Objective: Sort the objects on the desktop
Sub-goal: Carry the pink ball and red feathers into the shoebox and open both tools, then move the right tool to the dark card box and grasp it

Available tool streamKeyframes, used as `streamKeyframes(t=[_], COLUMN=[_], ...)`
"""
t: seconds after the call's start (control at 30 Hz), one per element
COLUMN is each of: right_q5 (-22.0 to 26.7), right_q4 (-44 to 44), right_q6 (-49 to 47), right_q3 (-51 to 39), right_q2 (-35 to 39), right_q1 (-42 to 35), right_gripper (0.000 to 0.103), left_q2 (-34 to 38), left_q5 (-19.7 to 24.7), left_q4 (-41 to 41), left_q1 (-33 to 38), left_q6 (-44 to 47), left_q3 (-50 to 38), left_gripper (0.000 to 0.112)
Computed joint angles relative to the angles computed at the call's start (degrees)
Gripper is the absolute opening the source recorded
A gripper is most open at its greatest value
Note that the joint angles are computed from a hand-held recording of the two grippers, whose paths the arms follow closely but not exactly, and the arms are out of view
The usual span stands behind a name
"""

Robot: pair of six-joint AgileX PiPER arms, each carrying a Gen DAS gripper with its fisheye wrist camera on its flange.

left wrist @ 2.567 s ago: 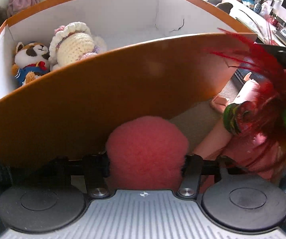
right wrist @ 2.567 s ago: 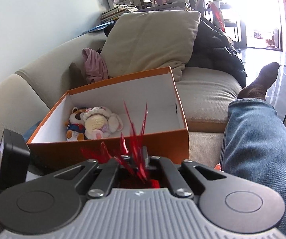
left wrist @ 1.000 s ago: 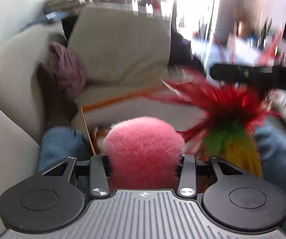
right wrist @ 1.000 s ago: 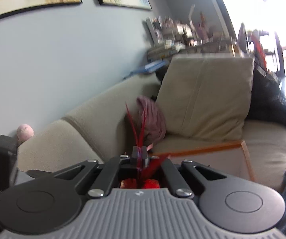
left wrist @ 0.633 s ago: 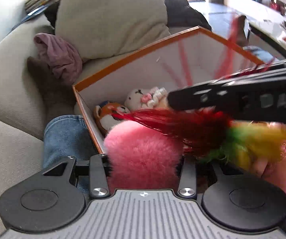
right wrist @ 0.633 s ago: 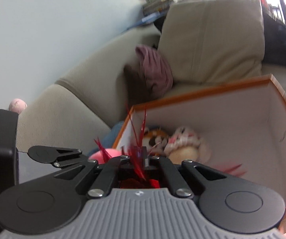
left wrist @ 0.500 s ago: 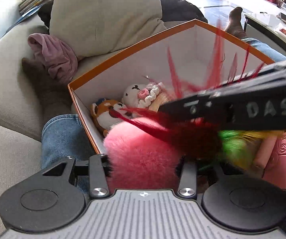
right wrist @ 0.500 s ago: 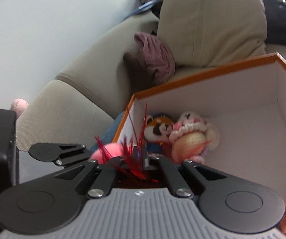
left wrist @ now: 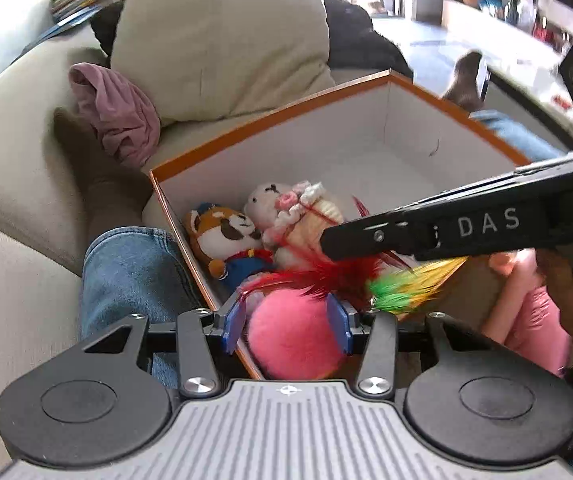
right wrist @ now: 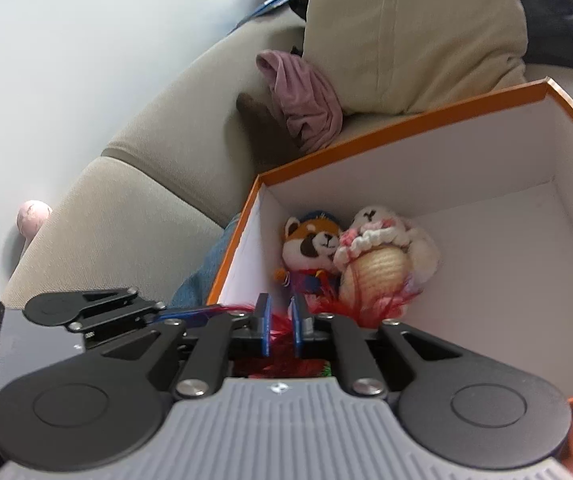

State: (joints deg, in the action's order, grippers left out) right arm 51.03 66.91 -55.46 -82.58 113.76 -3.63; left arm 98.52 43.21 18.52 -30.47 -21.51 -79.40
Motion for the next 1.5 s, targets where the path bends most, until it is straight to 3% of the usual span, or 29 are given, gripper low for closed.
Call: streamKeyframes(t=[0.2,0.33,0.5,0.7,0.93,1.13,1.4,1.5], right_q5=[2.3,1.0,1.5,-3.7,0.3,-0.9,-15.5,-17.8], right_q4=[0.7,-1.4,-8.3,-16.6,-20.2,-28.8,-47.8,-50.0], right_q6=[-2.6,-6.1,-4.7,-6.0,-8.6,-8.0,-1.3,-2.4], right_q3=[5.6,12.6,18.2,26.8,33.6,37.2,43.0,44.9], right_q2=[-6.1,-12.9,-18.2,-24.3,-25.8,-26.5,-27.3,-27.9], right_q1=[-5.7,-11.1,-17.8,-21.2,-25.8,-19.3,-0.8,2.0], right_gripper=[0.023,0.026,0.027,0.032,0.033,0.040,0.068,0.072], left_q2=[-6.2,-7.9,-6.5,-1.9,2.0,2.0,-1.7,-1.8], left_q5=[-2.9,-3.6,-5.1,-4.2,-2.5,-0.2,-1.9,-2.4], left_q4=[-0.6,-5.7,-14.3,-18.5,-23.5,-20.7,-20.1,-20.6], left_q1=[-3.5,-6.0,-8.6,-13.3,-14.9,-15.2,-13.5,-13.1], left_q6=[-2.7,-1.0,2.8,6.8,7.3,1.0,-3.4,-3.2], left_q3=[4.2,5.4,6.6,6.4,7.0,7.4,11.6,11.9], left_gripper=[0.053,0.053,0.053,0.053,0.054,0.054,0.054,0.054])
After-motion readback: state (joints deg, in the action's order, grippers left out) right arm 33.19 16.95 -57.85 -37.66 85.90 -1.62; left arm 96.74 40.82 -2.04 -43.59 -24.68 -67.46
